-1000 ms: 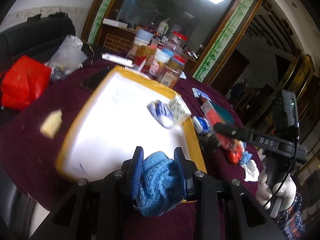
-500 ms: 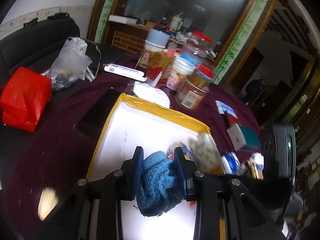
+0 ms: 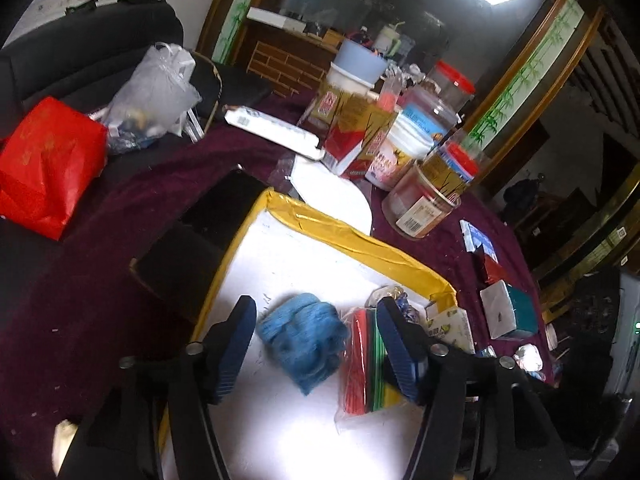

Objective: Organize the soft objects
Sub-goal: 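Lower the striped sponge pack into the tray and open the right tool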

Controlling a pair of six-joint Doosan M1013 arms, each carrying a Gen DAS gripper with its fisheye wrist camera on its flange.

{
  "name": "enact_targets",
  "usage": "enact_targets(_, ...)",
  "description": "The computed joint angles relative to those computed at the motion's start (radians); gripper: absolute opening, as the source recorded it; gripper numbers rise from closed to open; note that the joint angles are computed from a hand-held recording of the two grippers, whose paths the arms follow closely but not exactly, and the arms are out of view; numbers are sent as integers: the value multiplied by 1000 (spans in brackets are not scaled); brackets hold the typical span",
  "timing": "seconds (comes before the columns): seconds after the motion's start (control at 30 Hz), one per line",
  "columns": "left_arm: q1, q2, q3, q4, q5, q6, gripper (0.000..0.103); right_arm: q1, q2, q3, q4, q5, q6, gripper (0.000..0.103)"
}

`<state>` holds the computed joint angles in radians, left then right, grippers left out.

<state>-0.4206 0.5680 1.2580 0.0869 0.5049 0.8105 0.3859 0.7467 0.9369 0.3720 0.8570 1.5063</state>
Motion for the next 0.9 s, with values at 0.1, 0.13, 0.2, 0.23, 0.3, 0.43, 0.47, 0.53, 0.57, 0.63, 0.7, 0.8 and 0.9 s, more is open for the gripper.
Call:
enact_targets(0.1,-10,-33,36,10,-17,-21,68,-11,-64,88,17,-84,-36,75)
enact_targets(0.13,-14,-40,43,8,-21,-20,69,-16,-85,118,25,-109,-44,77)
enact_targets(0.2,-30,-58,62,-2,-34,-7,70,-31,-135,193,45,-172,-60,78)
enact_targets(0.23,-38,-63,67,-16,-38,10,70,-38,-159,230,54,-201,-67,78)
enact_targets(0.3,-59,-71,71,-66,-42,66,70,-55,-210,310,60,-258,-80,78)
enact_targets(0.43,-110,-70,56,-142,-32,176,70,-79,-298,449,3,-364,-63,78)
enact_targets(0.47,-128,-66,47,-157,-24,206,71,-88,-324,489,-18,-397,-53,79)
enact_targets(0.53,-152,-60,37,-173,-16,240,71,-107,-364,551,-42,-445,-39,81)
enact_targets(0.57,-165,-54,30,-182,-9,259,72,-120,-385,583,-62,-469,-21,83)
enact_targets(0.63,-187,-45,20,-199,7,286,72,-155,-424,645,-99,-519,31,83)
enact_targets(0.7,-204,-31,8,-224,26,308,72,-187,-448,682,-117,-544,69,83)
enact_targets(0.8,-223,-4,-20,-219,67,298,72,-242,-475,735,-201,-597,191,83)
enact_targets(0.9,-232,14,-42,-201,95,267,72,-279,-479,764,-423,-638,433,83)
